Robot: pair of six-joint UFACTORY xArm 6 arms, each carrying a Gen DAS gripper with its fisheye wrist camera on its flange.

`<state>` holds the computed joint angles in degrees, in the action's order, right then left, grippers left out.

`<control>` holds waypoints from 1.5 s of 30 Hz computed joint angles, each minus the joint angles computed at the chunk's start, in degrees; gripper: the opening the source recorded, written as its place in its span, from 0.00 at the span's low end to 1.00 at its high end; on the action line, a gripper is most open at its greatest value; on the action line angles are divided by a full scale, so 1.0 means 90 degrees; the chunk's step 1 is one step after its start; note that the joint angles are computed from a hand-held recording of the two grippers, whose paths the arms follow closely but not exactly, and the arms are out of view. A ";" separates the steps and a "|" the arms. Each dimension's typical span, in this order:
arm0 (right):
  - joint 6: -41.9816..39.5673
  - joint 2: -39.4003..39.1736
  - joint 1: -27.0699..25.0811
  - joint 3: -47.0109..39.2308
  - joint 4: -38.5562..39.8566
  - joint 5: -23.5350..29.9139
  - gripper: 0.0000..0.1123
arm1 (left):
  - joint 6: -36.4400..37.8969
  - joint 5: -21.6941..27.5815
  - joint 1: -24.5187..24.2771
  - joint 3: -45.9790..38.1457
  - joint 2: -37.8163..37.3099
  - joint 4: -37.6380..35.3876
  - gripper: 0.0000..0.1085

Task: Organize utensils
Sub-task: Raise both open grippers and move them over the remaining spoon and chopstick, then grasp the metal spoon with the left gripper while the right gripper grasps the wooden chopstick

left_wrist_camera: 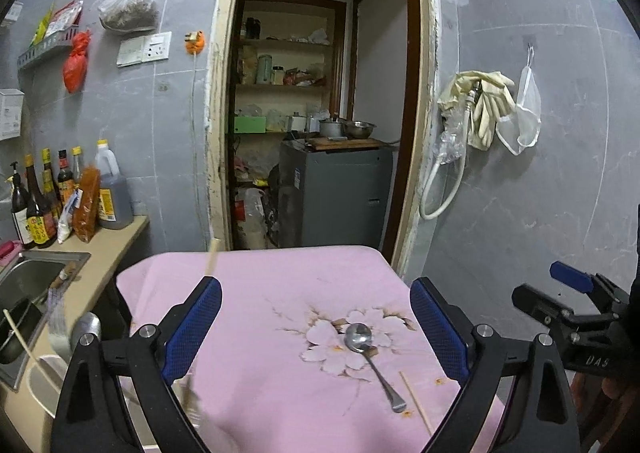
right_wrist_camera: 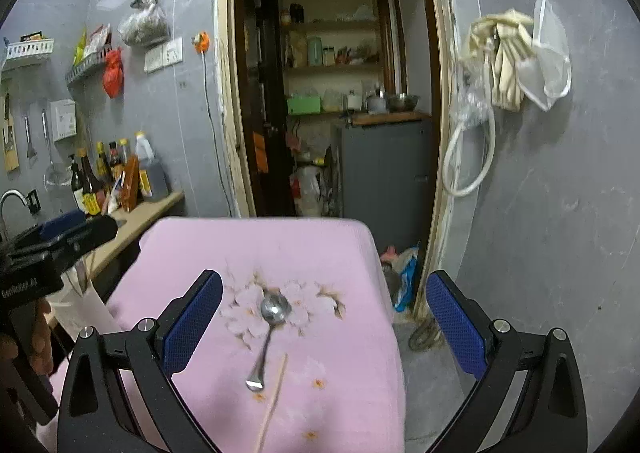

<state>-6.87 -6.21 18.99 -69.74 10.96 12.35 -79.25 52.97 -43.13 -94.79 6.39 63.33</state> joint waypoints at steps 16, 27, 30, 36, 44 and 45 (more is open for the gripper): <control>-0.0970 0.0230 -0.0240 0.0328 0.1101 0.1200 0.87 | 0.0670 0.0074 0.0195 -0.1246 0.1442 -0.1762 0.88; -0.1712 0.0783 -0.0048 -0.0039 0.1722 0.2031 0.57 | 0.0816 -0.0565 0.0619 -0.0632 0.1520 -0.3061 0.79; -0.1802 0.1090 0.0028 -0.0348 0.1757 0.2246 0.49 | 0.0885 -0.0769 0.0742 -0.0514 0.1557 -0.3309 0.73; -0.1736 0.1623 0.0190 -0.0889 0.1502 0.2702 0.28 | 0.1036 -0.1223 0.0969 -0.0319 0.1635 -0.3761 0.61; -0.1558 0.1829 0.0257 -0.1072 0.1123 0.2949 0.17 | 0.1467 -0.1597 0.1149 -0.0450 0.1906 -0.4234 0.50; -0.1646 0.1829 0.0256 -0.1077 0.1148 0.2961 0.14 | 0.1505 -0.1690 0.1172 -0.0457 0.1943 -0.4278 0.50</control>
<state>-21.68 10.25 21.29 -79.44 21.29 39.00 -65.71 37.76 -32.59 -98.90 23.88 24.83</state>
